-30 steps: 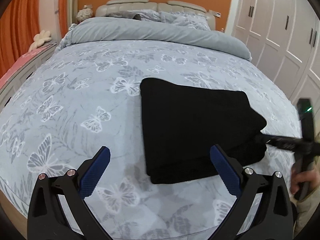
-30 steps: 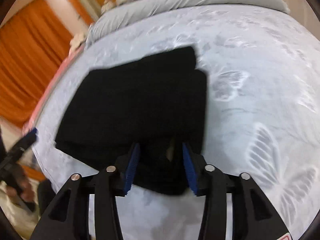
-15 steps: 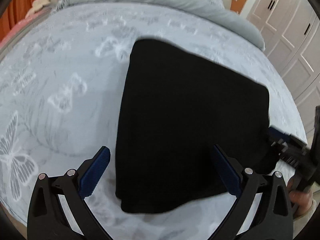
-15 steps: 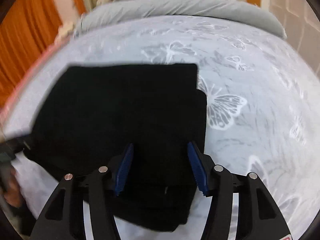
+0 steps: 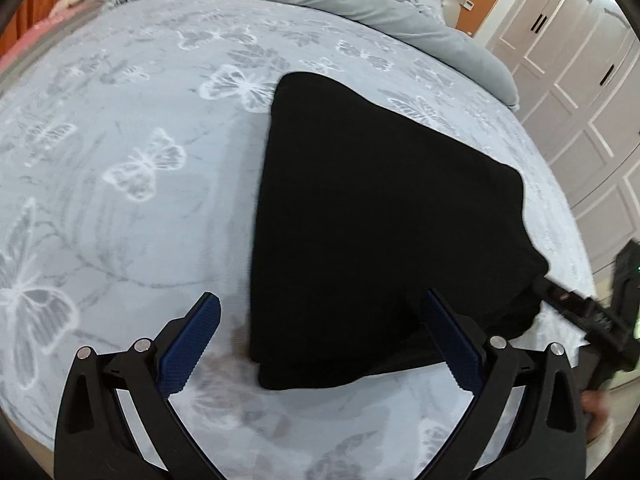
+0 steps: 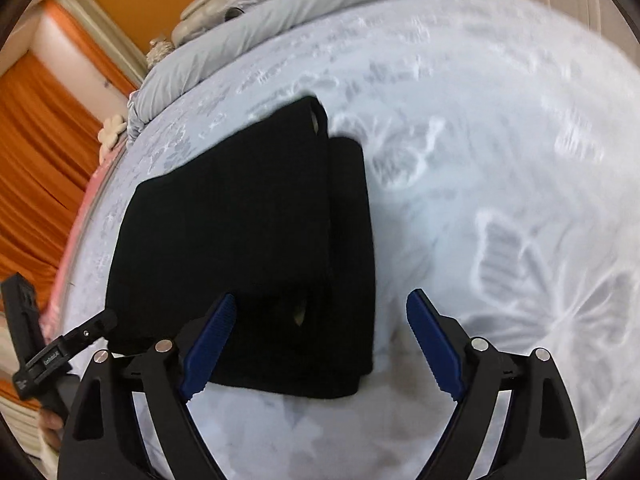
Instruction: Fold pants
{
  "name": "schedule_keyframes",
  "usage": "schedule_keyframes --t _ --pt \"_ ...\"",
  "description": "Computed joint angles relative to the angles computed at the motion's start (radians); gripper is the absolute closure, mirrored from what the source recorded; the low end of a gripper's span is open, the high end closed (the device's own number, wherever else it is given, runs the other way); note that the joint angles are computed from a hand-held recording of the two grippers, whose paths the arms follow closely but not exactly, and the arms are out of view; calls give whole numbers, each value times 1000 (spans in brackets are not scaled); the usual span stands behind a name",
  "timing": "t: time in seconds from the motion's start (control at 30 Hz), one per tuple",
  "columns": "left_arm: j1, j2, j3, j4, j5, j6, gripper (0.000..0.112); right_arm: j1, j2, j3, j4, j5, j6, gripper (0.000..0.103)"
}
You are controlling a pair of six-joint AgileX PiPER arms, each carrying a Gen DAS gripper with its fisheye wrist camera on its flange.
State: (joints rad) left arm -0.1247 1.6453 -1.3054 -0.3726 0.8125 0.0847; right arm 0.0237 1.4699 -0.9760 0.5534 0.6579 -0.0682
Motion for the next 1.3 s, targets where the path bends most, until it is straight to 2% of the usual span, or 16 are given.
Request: schedule_keyframes --t 0.13,0.3,0.37,0.47,0.5,0.53,0.6,0.63,0.7,0.77,0.97,1.03,1.07,1.17,1.23,1.3 --pt "53 68 -43 -181 60 85 14 -78 63 17 294 76 -208 18" --pt "160 155 -66 -429 116 134 14 -144 107 32 507 137 -332 14" --pt "191 218 -94 -517 159 157 14 -164 147 27 607 156 -387 6" --pt "168 263 -134 -500 152 140 14 -145 188 5 661 116 -395 5" --pt "143 264 -157 -455 144 121 15 -127 190 -6 656 88 -390 5" --pt "114 265 -180 -390 135 84 17 -98 189 -24 612 50 -363 14" --pt "57 242 -178 -243 87 -7 42 -50 189 -56 479 3 -279 51" --pt "54 223 -169 -230 88 -10 49 -55 168 -55 470 21 -264 61" --pt "91 178 -126 -297 102 57 73 -70 116 -32 497 58 -296 66" --pt "139 124 -83 -363 160 112 75 -69 53 -17 486 110 -292 67" --pt "239 -83 144 -378 283 223 73 -60 -156 140 372 206 -191 61" --pt "233 -113 218 -344 249 212 64 -52 -169 193 300 192 -136 46" --pt "227 -128 253 -309 212 194 50 -63 -186 221 259 173 -89 39" --pt "212 -206 287 -235 163 102 47 -99 -331 243 142 149 87 38" --pt "119 -282 269 -35 77 -13 46 -19 -403 160 -58 106 216 45" --pt "25 -325 246 165 24 -122 36 72 -368 54 -156 112 264 73"
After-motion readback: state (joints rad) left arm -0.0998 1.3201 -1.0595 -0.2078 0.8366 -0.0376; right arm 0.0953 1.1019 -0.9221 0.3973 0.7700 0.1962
